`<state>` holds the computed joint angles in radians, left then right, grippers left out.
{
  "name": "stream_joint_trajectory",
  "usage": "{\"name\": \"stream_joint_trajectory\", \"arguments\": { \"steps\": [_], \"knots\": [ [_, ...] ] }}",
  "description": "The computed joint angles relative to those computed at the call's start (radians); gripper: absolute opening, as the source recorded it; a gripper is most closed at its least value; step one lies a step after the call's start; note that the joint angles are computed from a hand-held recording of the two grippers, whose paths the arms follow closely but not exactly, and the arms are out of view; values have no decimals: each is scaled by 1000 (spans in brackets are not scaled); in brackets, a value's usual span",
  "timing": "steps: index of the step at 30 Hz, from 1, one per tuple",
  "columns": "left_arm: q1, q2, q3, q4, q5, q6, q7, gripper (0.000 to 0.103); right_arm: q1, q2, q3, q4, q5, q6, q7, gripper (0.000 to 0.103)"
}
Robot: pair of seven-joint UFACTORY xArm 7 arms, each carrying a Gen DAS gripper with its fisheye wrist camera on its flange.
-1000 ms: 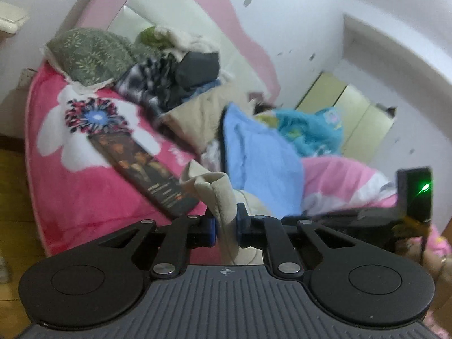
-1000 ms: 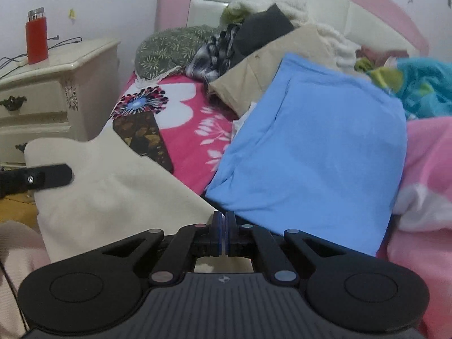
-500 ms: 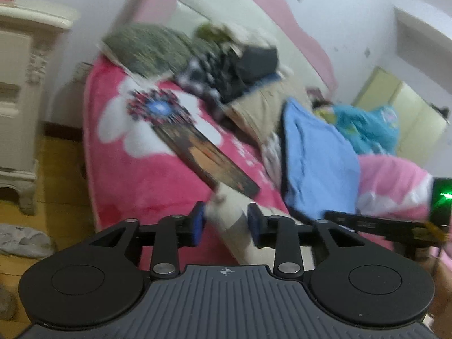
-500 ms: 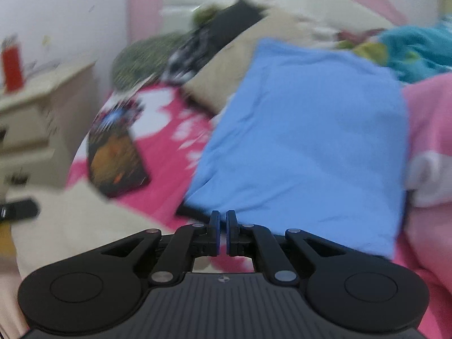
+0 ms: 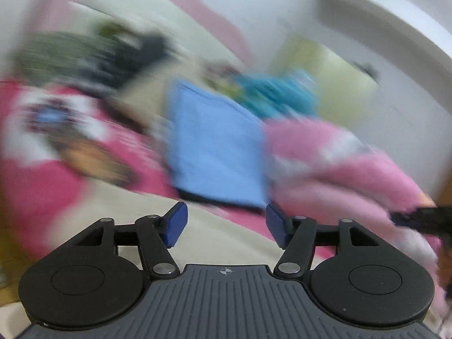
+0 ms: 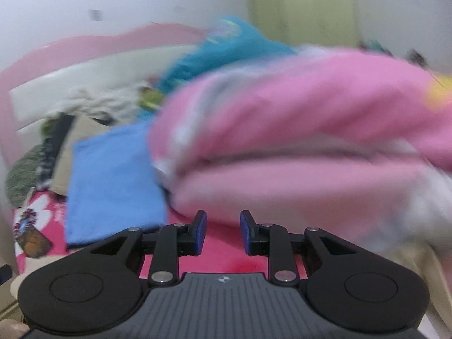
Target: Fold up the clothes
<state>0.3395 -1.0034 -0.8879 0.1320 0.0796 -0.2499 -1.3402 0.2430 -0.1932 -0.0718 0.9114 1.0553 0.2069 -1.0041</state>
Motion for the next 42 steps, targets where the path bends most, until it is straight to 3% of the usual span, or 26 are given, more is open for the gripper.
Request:
{"name": "stream_joint_trajectory", "arguments": {
  "steps": [2,3,5,8,10,12,15,17,19,23,24,25,26,27,28,29,30,32,37,41,42],
  "knots": [
    [115,160,-41,75,48,-134,77,65,-70,-12,8,-29,-157,61,158,27],
    [179,192,-99,107,40,-147,95,65,-93,-11,13,-37,-225,87,219,27],
    [280,249,-185,172,37,-122,140,65,-110,1,14,-43,-303,112,277,27],
    [387,299,-287,210,0,-98,164,65,-99,43,14,-19,-334,118,258,27],
    [400,340,-303,220,-8,-51,168,65,-91,96,18,30,-340,148,192,28],
    [416,366,-309,217,-11,-73,170,65,-97,165,30,112,-363,252,12,40],
    [417,355,-318,205,-26,-89,177,65,-116,230,81,169,-483,295,-188,42],
    [421,355,-325,202,-33,-96,181,65,-132,289,103,238,-585,370,-172,46],
    [429,356,-334,204,-39,-98,184,65,-141,345,123,303,-671,434,-156,59],
    [438,367,-337,217,-46,-94,183,65,-153,400,150,331,-740,426,-110,78],
    [441,369,-338,218,-48,-96,181,65,-157,410,153,343,-749,438,-94,78],
    [443,371,-340,219,-50,-97,180,65,-165,415,155,360,-747,469,-70,77],
    [446,372,-342,220,-53,-99,178,65,-174,418,157,376,-740,506,-55,67],
    [449,371,-345,219,-57,-101,174,65,-186,415,164,385,-722,547,-63,49],
    [453,367,-351,221,-61,-100,169,65,-195,400,171,372,-701,556,-88,46],
    [456,362,-355,224,-64,-94,164,65,-196,376,175,337,-689,528,-113,35],
    [458,355,-359,227,-64,-87,159,65,-196,353,178,303,-675,501,-140,19],
    [460,333,-366,233,-59,-67,147,65,-188,311,183,237,-633,408,-189,5],
    [472,292,-377,246,-18,-32,116,65,-155,252,193,128,-460,166,-326,3],
    [487,266,-390,255,13,-11,91,65,-131,295,215,91,-378,-25,-389,1],
    [489,260,-392,257,21,-6,85,65,-132,321,227,92,-379,-71,-361,0]
  ]
}}
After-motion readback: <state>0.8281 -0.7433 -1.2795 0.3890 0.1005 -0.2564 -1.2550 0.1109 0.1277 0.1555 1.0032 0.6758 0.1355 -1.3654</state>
